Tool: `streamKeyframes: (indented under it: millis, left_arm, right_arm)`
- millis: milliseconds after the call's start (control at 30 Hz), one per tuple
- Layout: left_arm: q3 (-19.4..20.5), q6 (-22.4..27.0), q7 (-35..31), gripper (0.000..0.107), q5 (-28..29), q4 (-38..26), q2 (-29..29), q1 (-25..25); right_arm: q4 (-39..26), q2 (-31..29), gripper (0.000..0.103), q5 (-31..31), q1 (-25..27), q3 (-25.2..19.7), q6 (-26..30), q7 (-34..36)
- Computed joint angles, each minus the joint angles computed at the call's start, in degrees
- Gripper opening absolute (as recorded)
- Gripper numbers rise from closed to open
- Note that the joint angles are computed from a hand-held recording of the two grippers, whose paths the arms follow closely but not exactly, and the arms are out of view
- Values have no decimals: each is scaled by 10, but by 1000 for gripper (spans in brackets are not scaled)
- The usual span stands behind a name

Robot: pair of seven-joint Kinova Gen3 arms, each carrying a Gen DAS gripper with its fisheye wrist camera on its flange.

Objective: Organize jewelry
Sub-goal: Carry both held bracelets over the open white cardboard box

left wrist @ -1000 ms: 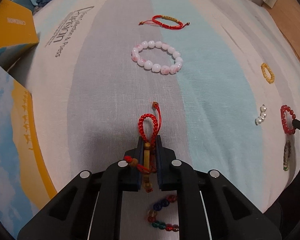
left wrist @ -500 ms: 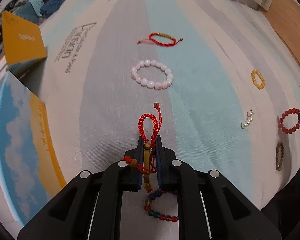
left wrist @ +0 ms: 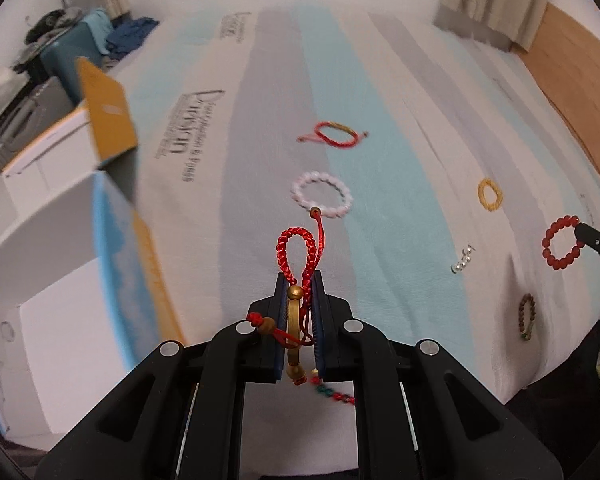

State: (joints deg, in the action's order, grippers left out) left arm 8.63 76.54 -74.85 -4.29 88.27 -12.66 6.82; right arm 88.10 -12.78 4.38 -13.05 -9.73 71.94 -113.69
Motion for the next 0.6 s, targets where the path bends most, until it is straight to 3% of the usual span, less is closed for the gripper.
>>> streamKeyframes:
  millis: [300, 600]
  left_arm:
    - [-73, 62, -58, 10, 5, -27, -53, -54]
    - [-170, 109, -159, 10, 5, -28, -74, -133]
  right_arm:
    - [-107, 61, 13, 61, -86, -95, 22, -86]
    - [-271, 198, 13, 189, -269, -164, 77, -176]
